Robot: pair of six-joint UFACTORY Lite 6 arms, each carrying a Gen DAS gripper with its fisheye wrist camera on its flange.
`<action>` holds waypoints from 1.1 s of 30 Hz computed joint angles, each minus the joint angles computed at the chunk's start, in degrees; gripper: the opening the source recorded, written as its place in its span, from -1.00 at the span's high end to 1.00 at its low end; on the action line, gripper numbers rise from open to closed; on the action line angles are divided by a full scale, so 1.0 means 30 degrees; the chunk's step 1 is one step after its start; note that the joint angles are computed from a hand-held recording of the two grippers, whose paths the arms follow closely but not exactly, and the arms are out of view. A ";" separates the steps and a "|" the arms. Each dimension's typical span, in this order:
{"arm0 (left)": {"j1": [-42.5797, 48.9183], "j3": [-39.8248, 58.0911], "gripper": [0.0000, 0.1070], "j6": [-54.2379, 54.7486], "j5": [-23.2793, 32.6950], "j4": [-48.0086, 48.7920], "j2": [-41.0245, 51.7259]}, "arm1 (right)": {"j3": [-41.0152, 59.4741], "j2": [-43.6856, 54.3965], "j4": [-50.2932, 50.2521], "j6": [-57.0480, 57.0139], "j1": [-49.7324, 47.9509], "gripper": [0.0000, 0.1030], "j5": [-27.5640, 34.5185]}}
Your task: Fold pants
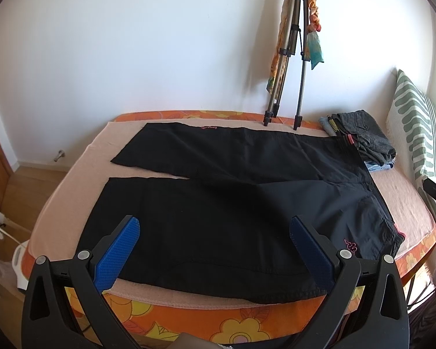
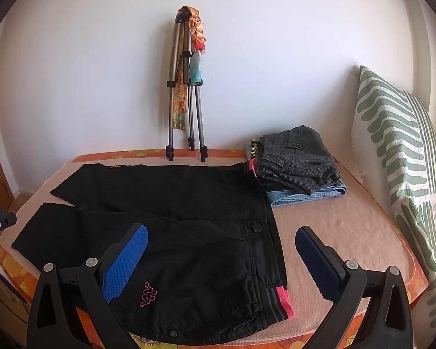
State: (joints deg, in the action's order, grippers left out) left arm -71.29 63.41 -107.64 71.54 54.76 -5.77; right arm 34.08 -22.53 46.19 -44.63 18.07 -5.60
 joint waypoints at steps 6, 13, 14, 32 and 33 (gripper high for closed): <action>-0.0328 0.0165 -0.92 -0.0292 0.0493 0.0334 0.0134 | -0.0064 -0.0314 -0.0837 0.0965 0.0117 -1.00 -0.0077; -0.0482 0.0223 -0.92 -0.0389 0.0744 0.0480 0.0210 | -0.0055 -0.0504 -0.0555 0.0805 0.0327 -1.00 -0.0239; -0.0466 0.0221 -0.92 -0.0381 0.0748 0.0477 0.0212 | -0.0131 -0.0575 -0.0543 0.0814 0.0380 -1.00 -0.0310; -0.0478 0.0167 -0.92 -0.0346 0.0853 0.0466 0.0281 | -0.0230 -0.0590 -0.0498 0.0704 0.0446 -1.00 -0.0459; -0.0511 0.0161 -0.92 -0.0400 0.0860 0.0455 0.0312 | -0.0240 -0.0591 -0.0634 0.0856 0.0438 -1.00 -0.0443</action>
